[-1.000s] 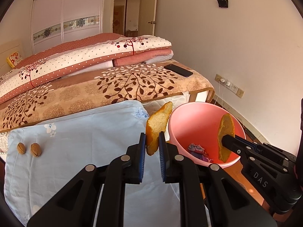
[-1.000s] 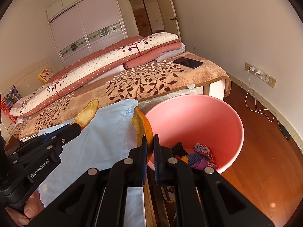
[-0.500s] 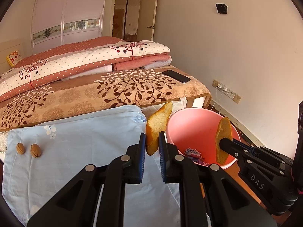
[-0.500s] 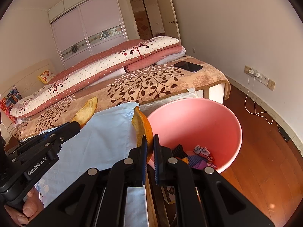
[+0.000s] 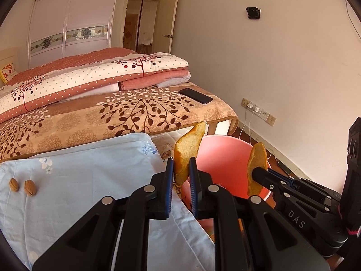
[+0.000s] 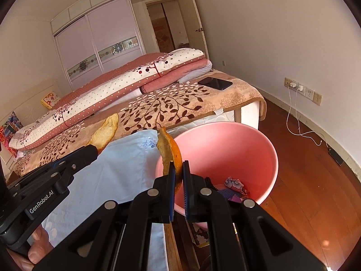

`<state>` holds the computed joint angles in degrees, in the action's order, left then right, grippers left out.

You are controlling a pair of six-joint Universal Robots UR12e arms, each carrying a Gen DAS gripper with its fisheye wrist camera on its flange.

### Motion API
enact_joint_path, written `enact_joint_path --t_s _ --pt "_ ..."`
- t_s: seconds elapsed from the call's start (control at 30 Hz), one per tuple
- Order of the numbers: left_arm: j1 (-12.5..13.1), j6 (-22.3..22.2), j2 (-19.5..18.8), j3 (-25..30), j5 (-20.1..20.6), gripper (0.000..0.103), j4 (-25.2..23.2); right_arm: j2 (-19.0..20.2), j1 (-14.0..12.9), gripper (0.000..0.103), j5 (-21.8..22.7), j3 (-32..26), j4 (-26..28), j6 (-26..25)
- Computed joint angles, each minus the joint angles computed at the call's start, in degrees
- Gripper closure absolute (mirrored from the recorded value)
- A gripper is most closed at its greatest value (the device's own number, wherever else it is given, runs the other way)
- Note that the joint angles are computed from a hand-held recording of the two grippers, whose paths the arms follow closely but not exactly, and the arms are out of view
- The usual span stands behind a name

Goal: Collect trash
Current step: 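Carry both orange peels over the pink bucket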

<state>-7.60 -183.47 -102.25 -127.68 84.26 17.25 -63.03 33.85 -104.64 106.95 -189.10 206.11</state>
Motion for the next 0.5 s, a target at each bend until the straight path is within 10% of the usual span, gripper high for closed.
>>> enact_joint_path --t_s 0.5 --pt "-1.90 1.46 -2.69 3.09 -1.99 0.090 -2.39 0.10 -1.39 0.097 -2.31 0.51 -0.40 1.52"
